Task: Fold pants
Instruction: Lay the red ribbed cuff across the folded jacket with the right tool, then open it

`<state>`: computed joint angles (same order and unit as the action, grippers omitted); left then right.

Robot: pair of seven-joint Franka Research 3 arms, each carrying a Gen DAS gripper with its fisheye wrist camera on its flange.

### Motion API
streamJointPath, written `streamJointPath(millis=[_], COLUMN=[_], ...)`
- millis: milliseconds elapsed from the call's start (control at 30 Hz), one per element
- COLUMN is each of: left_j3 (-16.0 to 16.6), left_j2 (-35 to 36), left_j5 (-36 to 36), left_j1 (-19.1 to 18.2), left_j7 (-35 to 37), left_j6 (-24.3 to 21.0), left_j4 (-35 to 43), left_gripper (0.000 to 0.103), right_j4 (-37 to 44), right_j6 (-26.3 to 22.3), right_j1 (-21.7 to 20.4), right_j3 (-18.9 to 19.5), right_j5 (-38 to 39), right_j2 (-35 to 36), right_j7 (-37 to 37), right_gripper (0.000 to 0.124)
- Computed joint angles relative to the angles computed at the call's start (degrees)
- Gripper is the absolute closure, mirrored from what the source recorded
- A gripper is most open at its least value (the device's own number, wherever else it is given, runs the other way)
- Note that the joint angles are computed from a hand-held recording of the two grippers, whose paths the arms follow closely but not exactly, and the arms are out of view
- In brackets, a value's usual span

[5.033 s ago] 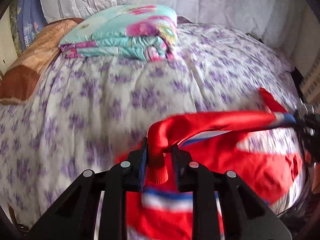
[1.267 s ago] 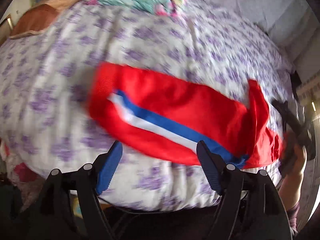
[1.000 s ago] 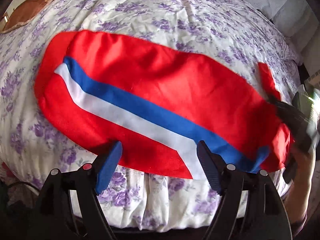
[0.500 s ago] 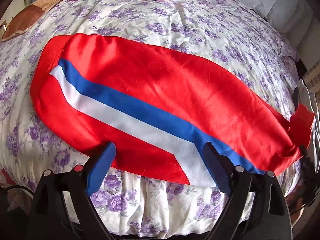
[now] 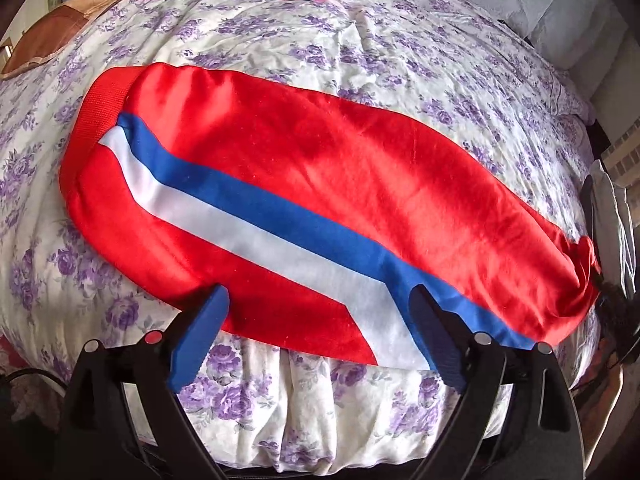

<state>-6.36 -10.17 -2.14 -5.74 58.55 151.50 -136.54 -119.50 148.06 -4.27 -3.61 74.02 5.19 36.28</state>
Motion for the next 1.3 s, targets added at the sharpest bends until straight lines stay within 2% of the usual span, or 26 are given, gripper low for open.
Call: streamJointPath(millis=[67,100,167,233,267,300,333,367,400,467,533,667,767,867,933,967,1067,1100,1133,1200,1267,1300], left_j3=[-0.1,-0.2,-0.3,0.0,0.2,0.2,0.4,0.2,-0.3,-0.8,-1.0,0.6,3.2,6.4,8.1,10.7,10.4,10.1,10.1,10.2,9.1,7.5], left_j2=[0.2,0.4,0.5,0.3,0.1,-0.1,0.0,0.0,0.1,0.3,0.1,-4.4,-9.5,-13.5,-13.6,-12.9,-9.8,-8.7,-7.4,-5.6,-4.6,-4.0], left_j5=[0.0,0.2,0.3,-0.6,-1.2,-1.4,-1.5,-0.8,0.6,2.9,4.0,2.3,-0.1,-2.0,-4.0,-7.7,-9.8,-10.6,-12.0,-15.9,-17.1,-14.5], left_j1=[0.0,0.1,0.2,0.0,-0.1,-0.2,-0.1,0.0,0.3,0.6,0.7,1.4,2.1,3.9,4.2,2.9,3.9,4.0,3.8,3.2,3.7,4.8], left_j7=[-0.3,-0.8,-1.8,-1.0,-0.5,-0.2,0.1,-0.1,-0.9,-2.2,-3.0,-4.2,-4.7,-4.3,-3.5,-0.8,1.0,1.6,2.4,5.2,6.3,4.5], left_j6=[-0.2,-0.5,-0.8,-0.1,0.5,1.2,1.4,1.6,1.4,0.5,-0.3,0.6,1.6,0.6,-0.5,-0.7,-1.6,-1.8,-2.1,-2.3,-2.1,-2.2], left_j4=[0.3,0.6,0.9,0.6,0.2,-0.3,-0.4,-0.5,-0.4,0.1,0.3,-3.0,-7.0,-9.6,-9.6,-9.2,-6.7,-5.9,-4.9,-3.3,-2.2,-1.3], left_gripper=[0.014,0.013,0.013,0.013,0.013,0.013,0.013,0.013,0.013,0.013,0.013,0.014,0.014,0.014,0.014,0.014,0.015,0.017,0.029,0.047,0.049,0.049], right_j4=[1.1,1.0,-0.7,-3.3,-4.6,-5.1,-5.7,-5.8,-5.9,-7.2,-7.6,-7.4,-8.0,-7.9,-7.7,-7.6,-7.6,-7.5,-7.6,-7.7,-7.9,-7.9], right_j6=[-1.9,-1.1,0.1,3.4,5.3,6.9,8.2,7.6,6.3,6.7,7.1,8.8,10.0,9.0,8.6,8.7,9.0,8.8,8.7,8.9,9.4,9.4], right_j1=[0.0,0.5,1.8,3.0,3.3,3.6,3.4,3.2,2.8,2.1,2.2,3.1,3.5,3.2,3.0,3.0,2.9,2.8,2.8,2.8,2.9,2.9], right_j3=[0.4,0.5,0.2,-0.8,-1.0,-1.1,-1.2,-1.5,-1.7,-1.2,-0.8,-0.5,-0.7,-1.2,-1.2,-1.1,-0.8,-0.9,-0.9,-0.8,-0.6,-0.7], right_j5=[4.8,6.4,14.0,18.8,17.7,13.7,5.7,0.1,-2.3,3.0,4.4,0.7,-3.1,-4.0,-3.2,-2.7,-2.1,-1.7,-1.9,-2.4,-2.7,-2.8], right_j2=[-2.3,-4.1,-9.4,-12.7,-12.4,-11.1,-8.0,-5.5,-3.4,-3.1,-4.4,-5.7,-6.0,-5.3,-4.7,-4.5,-4.4,-4.3,-4.4,-4.5,-4.7,-4.7], right_j7=[-5.7,-8.4,-19.3,-26.3,-25.4,-21.1,-12.8,-6.5,-3.7,-8.6,-9.8,-7.6,-5.6,-4.8,-4.9,-5.3,-5.9,-6.3,-6.2,-6.5,-7.4,-7.3], right_gripper=[0.110,0.110,0.110,0.110,0.110,0.110,0.110,0.110,0.110,0.110,0.110,0.110,0.110,0.109,0.108,0.107,0.107,0.107,0.107,0.107,0.107,0.108])
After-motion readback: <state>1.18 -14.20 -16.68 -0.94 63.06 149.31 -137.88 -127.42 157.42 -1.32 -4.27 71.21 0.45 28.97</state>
